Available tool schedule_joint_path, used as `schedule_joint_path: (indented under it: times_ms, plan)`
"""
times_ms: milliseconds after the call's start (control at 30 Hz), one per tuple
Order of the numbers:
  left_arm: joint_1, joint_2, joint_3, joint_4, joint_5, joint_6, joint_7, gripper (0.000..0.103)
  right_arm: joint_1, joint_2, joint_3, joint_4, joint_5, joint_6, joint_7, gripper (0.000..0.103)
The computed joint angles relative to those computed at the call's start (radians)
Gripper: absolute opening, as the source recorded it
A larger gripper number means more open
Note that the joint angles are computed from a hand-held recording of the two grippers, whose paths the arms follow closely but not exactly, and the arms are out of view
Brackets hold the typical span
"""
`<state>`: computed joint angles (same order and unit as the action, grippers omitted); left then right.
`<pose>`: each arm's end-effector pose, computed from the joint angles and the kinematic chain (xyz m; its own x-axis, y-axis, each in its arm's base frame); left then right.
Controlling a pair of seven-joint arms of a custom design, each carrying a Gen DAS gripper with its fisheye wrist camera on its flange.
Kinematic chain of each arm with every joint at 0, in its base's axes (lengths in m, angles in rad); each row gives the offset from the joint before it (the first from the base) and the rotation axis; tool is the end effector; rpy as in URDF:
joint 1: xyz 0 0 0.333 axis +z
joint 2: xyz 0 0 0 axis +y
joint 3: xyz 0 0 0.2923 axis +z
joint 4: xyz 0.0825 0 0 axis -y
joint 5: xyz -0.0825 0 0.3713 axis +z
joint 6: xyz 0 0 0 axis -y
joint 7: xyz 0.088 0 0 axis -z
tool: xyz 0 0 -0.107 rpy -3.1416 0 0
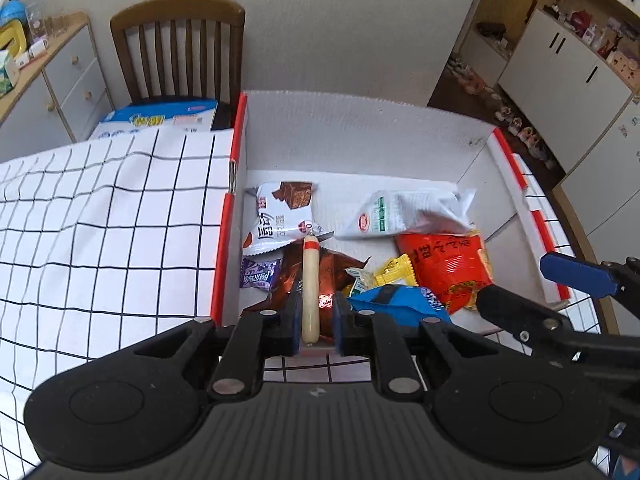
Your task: Organize snacks
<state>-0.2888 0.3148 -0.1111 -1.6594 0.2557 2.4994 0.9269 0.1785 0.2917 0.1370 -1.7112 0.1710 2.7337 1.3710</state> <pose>0.6218 -0.2556 0.4681 0.0578 -0.9896 0.1320 -0.8532 -0.1176 -0.5081 0.6430 0.1925 0.4886 0.3766 -0.9244 -0.0603 -0.6968 -0.2398 -0.6760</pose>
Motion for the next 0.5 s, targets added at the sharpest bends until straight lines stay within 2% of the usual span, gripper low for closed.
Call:
schedule_joint_path:
  times_ms: [200, 367, 433, 500]
  plan:
    - [0.003, -0.09, -0.004, -0.103, 0.037, 0.081, -0.015, 0.015, -0.014, -0.081, 0.014, -0.089, 0.062, 0.061, -0.031, 0.073]
    - [0.014, -0.161, -0.018, -0.173, 0.066, 0.124, -0.038, 0.016, -0.02, -0.15, 0.025, -0.154, 0.175, 0.096, -0.127, 0.074]
    - [0.02, -0.194, -0.024, -0.209, 0.087, 0.154, -0.058, 0.018, -0.011, -0.18, 0.021, -0.184, 0.218, 0.116, -0.165, 0.076]
    - [0.024, -0.228, -0.031, -0.242, 0.123, 0.172, -0.09, 0.027, -0.004, -0.21, 0.017, -0.209, 0.288, 0.122, -0.222, 0.078]
